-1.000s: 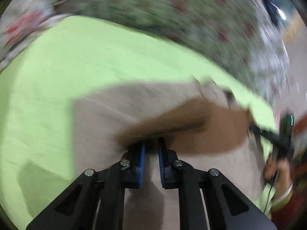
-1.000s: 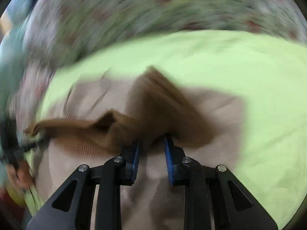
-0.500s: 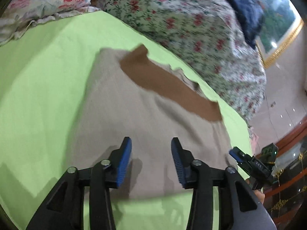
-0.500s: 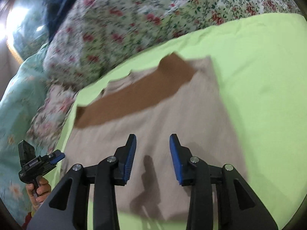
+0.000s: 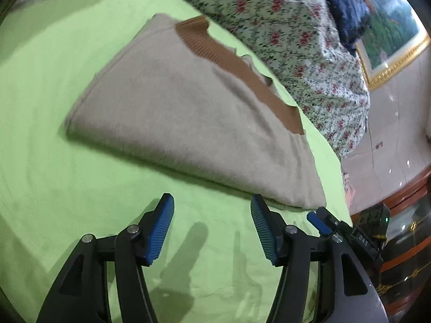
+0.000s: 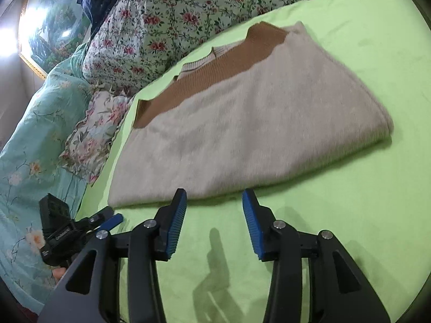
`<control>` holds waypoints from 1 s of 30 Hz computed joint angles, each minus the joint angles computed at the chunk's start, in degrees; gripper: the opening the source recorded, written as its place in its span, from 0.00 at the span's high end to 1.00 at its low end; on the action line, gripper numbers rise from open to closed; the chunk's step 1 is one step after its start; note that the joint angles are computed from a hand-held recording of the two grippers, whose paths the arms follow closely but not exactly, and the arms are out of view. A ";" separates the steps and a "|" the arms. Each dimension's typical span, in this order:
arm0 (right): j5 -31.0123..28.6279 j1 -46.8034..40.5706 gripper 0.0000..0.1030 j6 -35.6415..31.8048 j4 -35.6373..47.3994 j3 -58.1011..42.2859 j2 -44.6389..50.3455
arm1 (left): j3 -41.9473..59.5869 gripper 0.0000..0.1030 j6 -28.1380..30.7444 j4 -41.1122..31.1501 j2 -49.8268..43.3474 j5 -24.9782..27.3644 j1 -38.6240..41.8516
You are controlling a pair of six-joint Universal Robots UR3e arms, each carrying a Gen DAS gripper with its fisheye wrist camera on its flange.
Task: Fold small clothes
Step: 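Grasp the sweater's side edge with the left tool and fold it over lengthwise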
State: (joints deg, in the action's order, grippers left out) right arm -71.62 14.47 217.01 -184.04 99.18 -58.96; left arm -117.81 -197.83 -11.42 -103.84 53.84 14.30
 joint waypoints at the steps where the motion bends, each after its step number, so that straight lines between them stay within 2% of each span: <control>1: 0.04 0.07 0.56 0.11 -0.15 0.32 -0.26 | -0.51 0.41 -0.73 1.07 -0.51 -0.09 0.10; 10: 0.28 -0.14 0.52 0.92 -1.02 1.58 -1.39 | 3.71 0.37 -7.09 7.64 -7.54 -0.91 0.74; 16: 0.49 -0.23 0.50 0.48 -0.07 0.96 -1.70 | 10.96 0.37 -10.25 5.99 -11.76 2.41 1.61; 19: 0.30 0.05 0.50 1.06 -0.10 0.79 -1.67 | 14.80 0.38 -12.90 4.87 -14.38 2.30 3.19; 22: 0.64 -0.48 0.50 0.36 0.45 0.10 -1.38 | 19.68 0.46 -12.84 1.73 -15.76 6.24 2.02; 24: 1.62 -1.35 0.50 -0.31 0.85 -0.65 -0.87 | 23.43 0.69 -11.53 -1.42 -16.46 10.30 0.61; 25: 2.13 -1.86 0.50 -0.60 1.06 -1.29 -0.54 | 25.03 0.86 -11.01 -2.97 -16.78 10.99 0.27; 26: 2.76 -2.51 0.50 -0.86 1.24 -1.92 -0.28 | 26.64 0.92 -10.32 -4.77 -16.99 11.09 0.03; 30: 5.70 -5.87 0.50 -2.69 3.23 -4.79 0.23 | 29.56 0.93 -7.73 -4.48 -15.06 15.35 -3.82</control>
